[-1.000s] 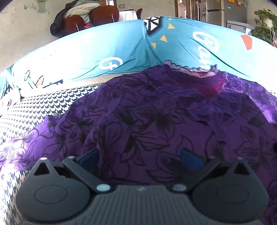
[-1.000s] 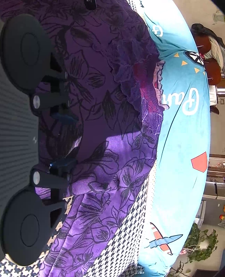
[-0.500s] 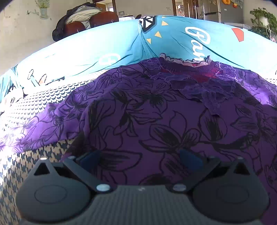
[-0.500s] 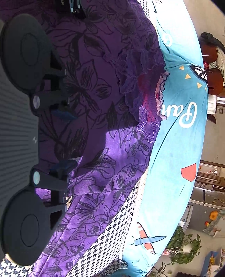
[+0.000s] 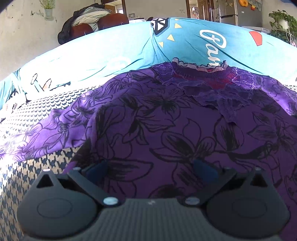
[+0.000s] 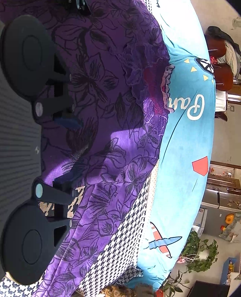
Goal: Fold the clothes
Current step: 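Pull the right gripper back from the blouse toward the sleeve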
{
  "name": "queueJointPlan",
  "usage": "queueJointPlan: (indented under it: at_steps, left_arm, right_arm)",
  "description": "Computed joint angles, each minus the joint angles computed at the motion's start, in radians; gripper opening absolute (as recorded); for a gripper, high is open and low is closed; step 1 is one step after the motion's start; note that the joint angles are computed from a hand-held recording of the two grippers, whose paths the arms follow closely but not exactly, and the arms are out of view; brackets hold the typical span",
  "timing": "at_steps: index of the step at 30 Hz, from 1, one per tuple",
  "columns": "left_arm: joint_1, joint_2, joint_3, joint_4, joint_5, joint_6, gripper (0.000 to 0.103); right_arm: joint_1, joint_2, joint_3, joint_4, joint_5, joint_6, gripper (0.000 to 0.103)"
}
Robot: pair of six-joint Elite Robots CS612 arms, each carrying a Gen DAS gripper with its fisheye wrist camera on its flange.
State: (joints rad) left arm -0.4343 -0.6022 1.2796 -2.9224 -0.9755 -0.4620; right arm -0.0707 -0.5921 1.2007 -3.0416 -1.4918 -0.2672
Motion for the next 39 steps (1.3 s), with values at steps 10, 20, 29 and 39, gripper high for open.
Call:
queueJointPlan:
  at_steps: [10,20,29,39]
  left_arm:
    - [-0.012,0.004,-0.005,0.01,0.057,0.022,0.103]
    - [-0.02,0.007,-0.008,0.017,0.089,0.04,0.103]
    - [-0.026,0.015,-0.017,0.022,0.12,0.061,0.103]
    - [-0.036,0.026,-0.031,0.034,0.167,0.093,0.103]
  right_arm:
    - [-0.008,-0.005,0.015,-0.012,-0.034,0.01,0.051]
    - [-0.014,0.001,0.015,-0.086,-0.094,0.056,0.052]
    - [-0.028,0.025,-0.042,-0.019,-0.311,0.22,0.059]
    - [-0.058,-0.007,-0.031,0.17,-0.328,0.464,0.069]
